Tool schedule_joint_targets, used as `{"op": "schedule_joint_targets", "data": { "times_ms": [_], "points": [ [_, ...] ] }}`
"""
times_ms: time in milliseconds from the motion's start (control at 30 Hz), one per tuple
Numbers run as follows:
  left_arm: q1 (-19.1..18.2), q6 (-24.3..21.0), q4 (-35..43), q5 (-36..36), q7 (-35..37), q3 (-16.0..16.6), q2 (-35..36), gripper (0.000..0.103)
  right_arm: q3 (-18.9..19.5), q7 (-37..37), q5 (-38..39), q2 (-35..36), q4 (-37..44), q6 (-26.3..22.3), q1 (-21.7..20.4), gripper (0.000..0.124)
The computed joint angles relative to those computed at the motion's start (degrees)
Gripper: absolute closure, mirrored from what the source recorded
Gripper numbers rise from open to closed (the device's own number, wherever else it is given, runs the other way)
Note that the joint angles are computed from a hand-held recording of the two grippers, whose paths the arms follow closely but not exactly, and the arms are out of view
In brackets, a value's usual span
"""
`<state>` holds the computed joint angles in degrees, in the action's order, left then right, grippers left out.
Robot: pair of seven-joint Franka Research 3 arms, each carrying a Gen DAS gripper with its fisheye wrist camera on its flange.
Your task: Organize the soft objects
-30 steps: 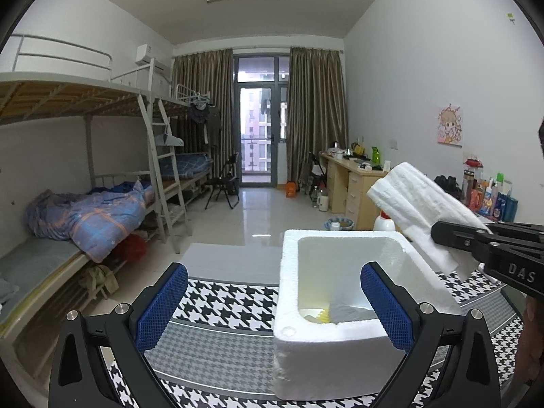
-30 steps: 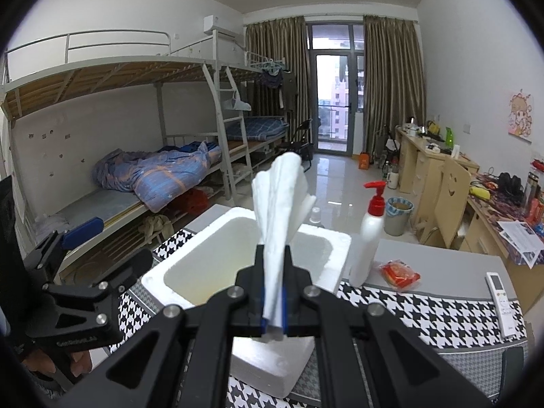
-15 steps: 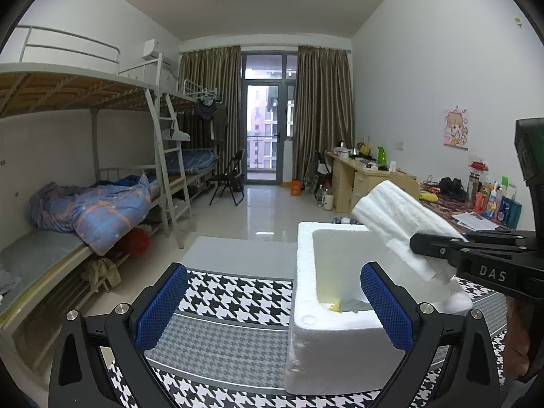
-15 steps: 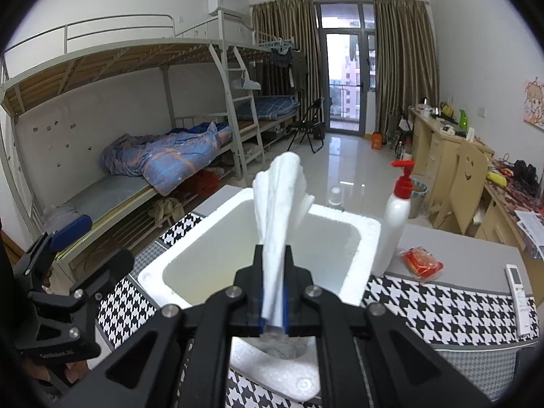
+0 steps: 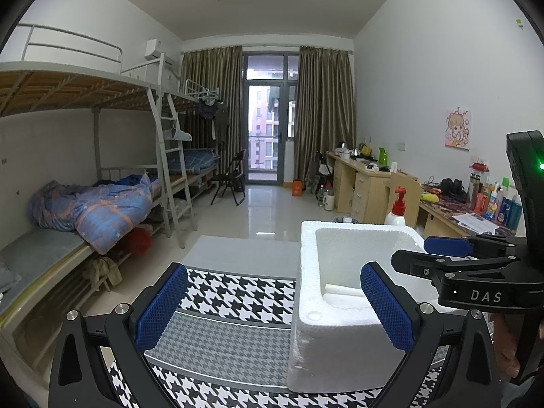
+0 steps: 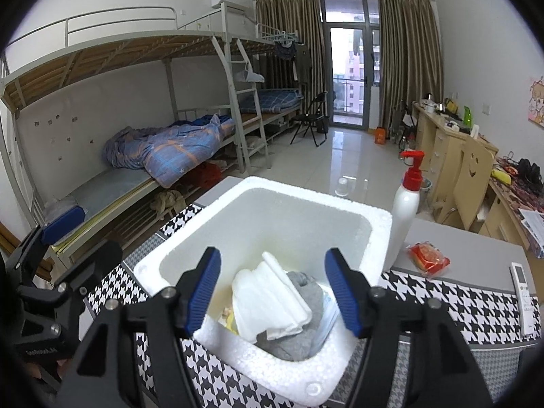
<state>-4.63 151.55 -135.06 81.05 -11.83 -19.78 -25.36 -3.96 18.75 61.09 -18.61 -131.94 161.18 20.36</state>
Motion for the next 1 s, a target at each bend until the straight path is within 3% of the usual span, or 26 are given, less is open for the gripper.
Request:
{"op": "schedule_joint_targets", "data": {
  "times_ms": [100, 367, 1000],
  "points": [
    [-0.12, -0.1, -0.26, -0.12, 0.12, 0.0, -0.28, 0.001, -0.09, -1.33, 1.02, -0.97, -0.79, 0.86, 0.4, 0.053],
    [-0.81, -0.72, -0.09, -1.11, 0.7, -0.92, -0.76, 0.001, -2.13, -6.64, 8.06, -3.9, -2.71, 2.77, 2.32, 0.028],
    [-2.72, 1.87, 2.01, -0.62, 2.99, -2.62, -0.68, 0.001, -3.57, -15.97, 19.61, -11.47, -7.75, 4.07, 0.42, 0.026]
  ]
}}
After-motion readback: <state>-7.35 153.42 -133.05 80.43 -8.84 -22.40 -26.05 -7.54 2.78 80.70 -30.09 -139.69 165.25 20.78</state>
